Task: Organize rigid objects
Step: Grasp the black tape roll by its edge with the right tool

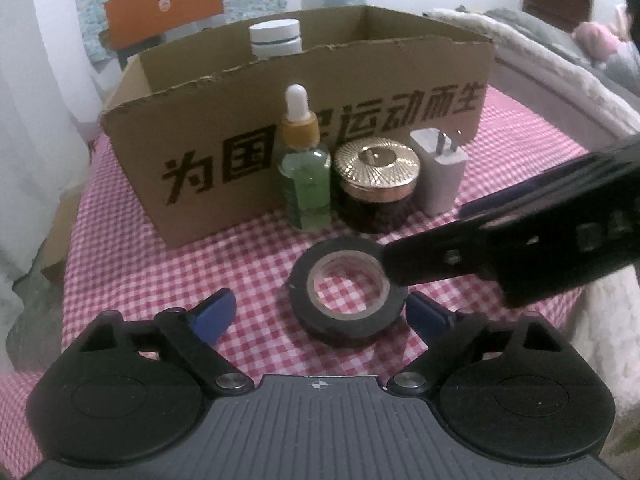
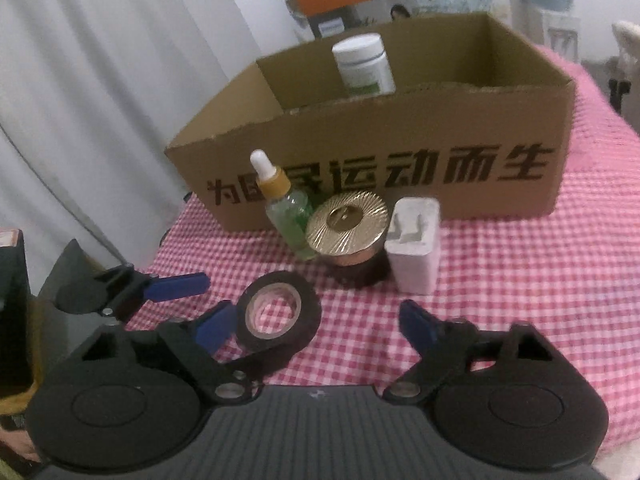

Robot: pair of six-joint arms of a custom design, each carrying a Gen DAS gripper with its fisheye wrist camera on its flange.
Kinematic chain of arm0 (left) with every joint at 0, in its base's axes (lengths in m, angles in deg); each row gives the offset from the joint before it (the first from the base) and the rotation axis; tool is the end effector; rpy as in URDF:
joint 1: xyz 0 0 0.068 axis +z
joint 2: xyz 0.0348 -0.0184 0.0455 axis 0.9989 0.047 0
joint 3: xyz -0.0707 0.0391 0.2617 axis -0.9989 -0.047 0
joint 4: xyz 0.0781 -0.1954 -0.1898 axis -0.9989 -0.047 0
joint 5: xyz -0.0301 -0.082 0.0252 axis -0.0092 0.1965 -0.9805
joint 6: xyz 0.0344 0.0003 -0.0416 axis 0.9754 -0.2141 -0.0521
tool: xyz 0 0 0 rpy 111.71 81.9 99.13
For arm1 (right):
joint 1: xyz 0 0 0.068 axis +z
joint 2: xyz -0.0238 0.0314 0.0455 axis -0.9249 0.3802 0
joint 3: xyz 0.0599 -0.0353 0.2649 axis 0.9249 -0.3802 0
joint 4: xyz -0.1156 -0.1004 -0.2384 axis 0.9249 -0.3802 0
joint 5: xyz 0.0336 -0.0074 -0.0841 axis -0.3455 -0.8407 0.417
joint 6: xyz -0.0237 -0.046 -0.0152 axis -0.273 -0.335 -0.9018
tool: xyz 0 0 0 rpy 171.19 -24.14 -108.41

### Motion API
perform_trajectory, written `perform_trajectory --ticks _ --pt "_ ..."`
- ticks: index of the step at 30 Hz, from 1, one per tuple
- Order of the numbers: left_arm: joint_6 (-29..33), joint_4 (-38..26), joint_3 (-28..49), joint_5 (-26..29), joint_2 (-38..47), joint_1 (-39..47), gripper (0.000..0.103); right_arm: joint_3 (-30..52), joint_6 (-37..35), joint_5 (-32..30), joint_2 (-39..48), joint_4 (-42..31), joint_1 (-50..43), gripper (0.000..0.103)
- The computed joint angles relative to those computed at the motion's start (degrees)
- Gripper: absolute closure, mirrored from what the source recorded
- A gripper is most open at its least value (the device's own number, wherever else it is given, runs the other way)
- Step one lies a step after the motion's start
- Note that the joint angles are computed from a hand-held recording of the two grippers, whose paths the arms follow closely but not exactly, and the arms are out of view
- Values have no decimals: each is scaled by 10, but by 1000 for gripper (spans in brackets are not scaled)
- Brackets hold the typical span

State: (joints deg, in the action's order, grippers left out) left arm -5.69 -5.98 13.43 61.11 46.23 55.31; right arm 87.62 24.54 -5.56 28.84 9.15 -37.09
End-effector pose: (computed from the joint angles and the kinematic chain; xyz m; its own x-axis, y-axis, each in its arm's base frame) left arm 0.2704 -0.1591 -0.0255 -0.7041 0.2585 -0.6614 0.2801 0.9570 0.0758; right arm 0.2944 0.1830 0.0306 -0.8091 -0.0734 -0.5831 -0.3611 0.8448 0.3948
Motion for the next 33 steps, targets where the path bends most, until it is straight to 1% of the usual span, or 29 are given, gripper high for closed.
perform_trajectory --ticks 2,4,6,9,12,14,15,16,19,23,26,33 --pt "6 1 2 12 4 3 18 18 -1 -8 15 -13 1 30" --pt "8 0 7 22 7 5 21 34 -5 -13 27 -25 4 37" --pt "12 3 6 29 7 7 23 48 -10 -16 37 -37 9 40" --pt "14 6 5 44 6 12 28 66 -20 -15 48 -52 16 45" --pt "16 9 3 57 4 16 36 81 -28 -13 56 -66 20 54" --pt "16 11 3 56 5 15 36 88 -33 -8 59 -72 22 63" --pt "15 14 3 55 6 15 36 91 -36 -6 60 -75 23 66" --pt "14 16 2 55 7 15 36 94 -39 -5 61 -79 23 72" --pt "15 21 0 54 8 15 37 97 -46 1 61 -83 25 78" --pt "16 37 -15 45 0 7 37 95 -44 1 61 -78 25 79" --pt "15 49 -35 36 -21 0 37 75 -44 6 42 -67 27 79" --pt "39 81 -104 -13 -121 -22 37 12 -51 21 -49 -42 37 79"
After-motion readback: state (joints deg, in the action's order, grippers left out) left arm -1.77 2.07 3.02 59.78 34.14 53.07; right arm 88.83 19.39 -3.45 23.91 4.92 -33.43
